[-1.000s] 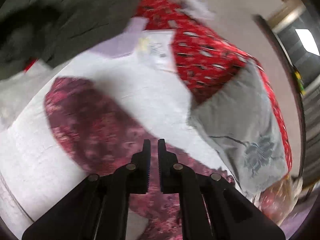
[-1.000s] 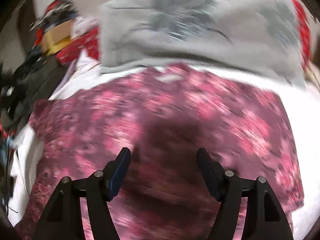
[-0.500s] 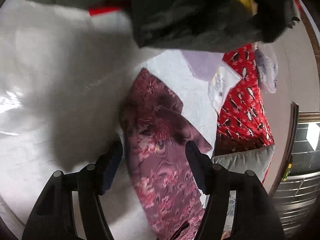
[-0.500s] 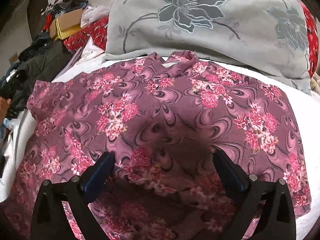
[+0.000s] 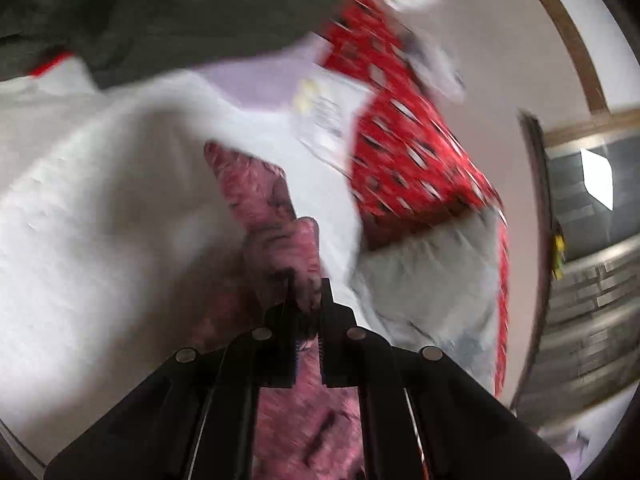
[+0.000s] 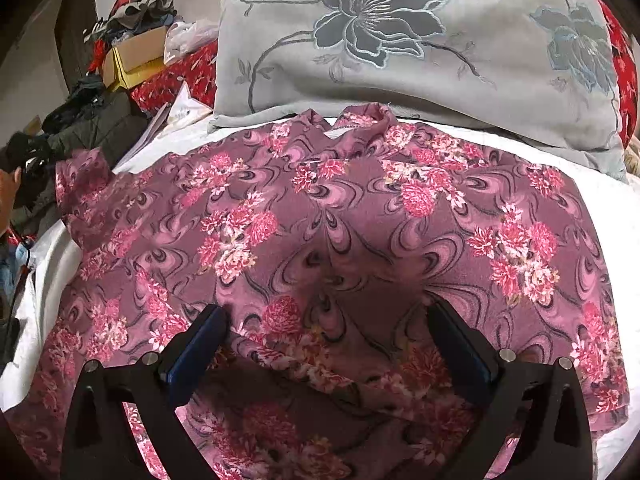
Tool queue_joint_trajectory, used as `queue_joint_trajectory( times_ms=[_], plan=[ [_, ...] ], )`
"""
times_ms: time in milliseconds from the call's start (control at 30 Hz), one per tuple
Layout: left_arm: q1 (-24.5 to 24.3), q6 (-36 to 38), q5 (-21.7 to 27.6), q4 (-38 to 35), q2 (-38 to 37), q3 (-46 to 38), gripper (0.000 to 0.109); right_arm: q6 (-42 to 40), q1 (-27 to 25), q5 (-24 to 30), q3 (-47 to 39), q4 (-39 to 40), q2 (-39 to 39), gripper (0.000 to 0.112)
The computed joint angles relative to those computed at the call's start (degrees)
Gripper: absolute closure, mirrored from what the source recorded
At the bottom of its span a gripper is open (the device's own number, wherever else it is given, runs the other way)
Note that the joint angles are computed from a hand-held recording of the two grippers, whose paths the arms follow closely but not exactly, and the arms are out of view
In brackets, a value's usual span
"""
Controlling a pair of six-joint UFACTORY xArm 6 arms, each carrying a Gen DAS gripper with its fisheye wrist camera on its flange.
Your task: Fold small clothes
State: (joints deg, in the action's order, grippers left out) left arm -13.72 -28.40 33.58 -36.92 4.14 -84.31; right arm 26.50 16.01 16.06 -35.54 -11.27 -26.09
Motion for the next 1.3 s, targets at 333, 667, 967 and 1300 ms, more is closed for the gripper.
queue_joint_trajectory(
  times_ms=[333, 667, 967, 1300],
  plan=[
    [-13.89, 1.51, 4.76, 0.79, 10.45, -16.36, 0.104, -3.52, -0.01, -2.27, 1.71, 5.2, -1.11, 0.01],
    [-21.35, 0.64, 12.91, 0.17, 19.9, -20.5, 0.1, -7.33, 0.15, -4.14, 2.81, 10.17, -1.67, 0.01],
    [-22.84, 2.72, -11.19, -5.22, -4.1, 11.95, 0.034, -3.51, 0.31, 0.09, 0.68, 5.81, -1.18, 0.01],
    [-21.07, 5.17, -9.94, -8.58, -3.48, 14.77, 0.034, -9.14, 2.92, -2.22, -14.49, 31.86, 11.61, 0.016]
  ],
)
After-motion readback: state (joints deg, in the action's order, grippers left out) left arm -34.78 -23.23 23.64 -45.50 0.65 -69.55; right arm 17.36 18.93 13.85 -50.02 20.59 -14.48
